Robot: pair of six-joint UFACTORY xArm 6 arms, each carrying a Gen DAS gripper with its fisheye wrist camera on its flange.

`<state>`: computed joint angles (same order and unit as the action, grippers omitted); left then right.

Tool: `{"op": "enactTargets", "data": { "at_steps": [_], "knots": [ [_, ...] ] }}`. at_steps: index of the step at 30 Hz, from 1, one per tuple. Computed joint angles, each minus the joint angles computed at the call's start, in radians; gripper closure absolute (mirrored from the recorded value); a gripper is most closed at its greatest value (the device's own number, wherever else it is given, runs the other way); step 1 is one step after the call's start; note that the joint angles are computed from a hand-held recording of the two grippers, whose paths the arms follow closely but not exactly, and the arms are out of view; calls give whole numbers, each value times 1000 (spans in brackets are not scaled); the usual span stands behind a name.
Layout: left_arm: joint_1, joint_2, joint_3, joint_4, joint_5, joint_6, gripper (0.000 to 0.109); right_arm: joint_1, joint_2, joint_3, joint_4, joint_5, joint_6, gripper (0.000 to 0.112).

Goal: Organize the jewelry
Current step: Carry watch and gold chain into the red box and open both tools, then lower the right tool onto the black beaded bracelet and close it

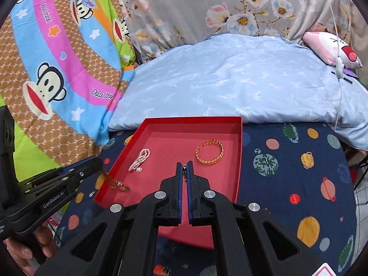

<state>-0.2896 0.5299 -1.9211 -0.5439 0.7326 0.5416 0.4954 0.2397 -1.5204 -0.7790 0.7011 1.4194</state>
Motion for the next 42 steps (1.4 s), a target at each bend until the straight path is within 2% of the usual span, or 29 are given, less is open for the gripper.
{"op": "enactTargets", "data": {
  "at_steps": [4,10,17,20,23,25,28,34,36,42],
  "knots": [
    [-12,94,-115,42,16,-37,108,-34,59,-33,51,-30,-47,109],
    [-13,192,-240,113,39,-95,107,-48,123,-82,89,-22,-102,109],
    [11,172,-194,132,8,-132,105,-47,127,-80,72,-10,-73,106],
    [23,146,-150,133,-5,-146,95,-35,100,-51,47,-13,-35,105],
    [30,84,-54,120,-47,-137,91,-11,50,-3,-3,-15,37,95],
    [31,23,40,117,-92,-118,91,13,15,30,-44,-4,92,84],
    [37,-66,172,93,-131,-83,90,70,-46,93,-98,28,181,81],
    [45,-271,472,10,-180,-17,73,176,-119,186,-131,89,306,78],
    [35,-330,563,23,-203,-21,68,198,-134,203,-131,103,331,78],
    [28,-465,759,53,-224,8,68,267,-184,269,-98,157,372,74]
  ]
}}
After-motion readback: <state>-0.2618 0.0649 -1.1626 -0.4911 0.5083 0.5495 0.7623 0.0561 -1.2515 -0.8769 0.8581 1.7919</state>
